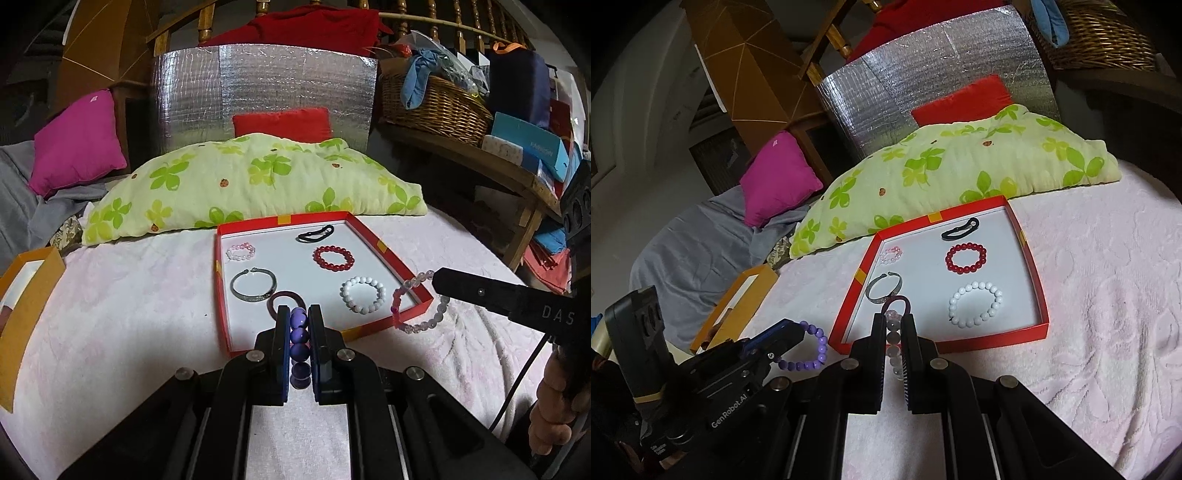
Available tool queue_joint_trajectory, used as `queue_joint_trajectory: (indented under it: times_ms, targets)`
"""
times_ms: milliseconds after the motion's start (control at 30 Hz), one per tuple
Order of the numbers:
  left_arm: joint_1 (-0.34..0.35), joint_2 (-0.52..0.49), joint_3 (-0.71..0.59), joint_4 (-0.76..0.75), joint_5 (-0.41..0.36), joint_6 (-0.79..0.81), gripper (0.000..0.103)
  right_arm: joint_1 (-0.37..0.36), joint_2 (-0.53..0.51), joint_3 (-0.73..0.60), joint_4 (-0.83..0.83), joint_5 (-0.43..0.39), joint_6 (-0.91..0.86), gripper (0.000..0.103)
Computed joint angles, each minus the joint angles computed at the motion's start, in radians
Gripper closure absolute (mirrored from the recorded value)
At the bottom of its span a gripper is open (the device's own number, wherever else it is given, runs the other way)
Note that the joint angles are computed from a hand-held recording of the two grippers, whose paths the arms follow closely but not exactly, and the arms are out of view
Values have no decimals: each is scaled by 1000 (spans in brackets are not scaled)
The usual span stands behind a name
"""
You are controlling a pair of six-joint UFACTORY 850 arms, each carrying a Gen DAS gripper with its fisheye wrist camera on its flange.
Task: Organize jewelry
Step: 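Lift both held bracelets and carry them over the red tray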
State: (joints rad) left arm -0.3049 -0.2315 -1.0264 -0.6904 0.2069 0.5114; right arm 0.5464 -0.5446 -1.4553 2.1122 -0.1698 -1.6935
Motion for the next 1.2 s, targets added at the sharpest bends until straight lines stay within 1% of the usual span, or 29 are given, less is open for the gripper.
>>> queue_joint_trajectory:
  times_ms: [167, 200, 333, 500, 567, 633, 933, 1033, 1100, 1200]
  targets:
    - [0, -4, -7, -126, 3, 116, 93, 3, -7, -11, 1, 12, 2, 94]
    - [1, -6, -10, -177, 3, 164, 93, 4, -9, -13, 2, 16, 1, 94]
    - [1, -11, -19, -301, 8, 279, 93, 6, -22, -33, -49, 30, 47, 94]
    - [0, -17, -38, -437, 28, 420, 93, 5, -40, -60, -173, 42, 166, 94]
    - [0, -21, -48, -467, 35, 456, 93, 2, -48, -75, -245, 43, 239, 94]
    - [1, -29, -63, -502, 43, 496, 93, 2, -53, -84, -257, 49, 249, 94]
    - [3, -72, -135, -639, 75, 651, 93, -8, -90, -151, -422, 54, 403, 94]
    - [3, -89, -160, -679, 80, 693, 93, -12, -109, -183, -509, 53, 486, 94]
    - [3, -99, -173, -693, 86, 710, 93, -15, -123, -206, -603, 50, 580, 94]
    - [3, -114, -192, -719, 91, 738, 93, -17, -136, -227, -664, 50, 639, 94]
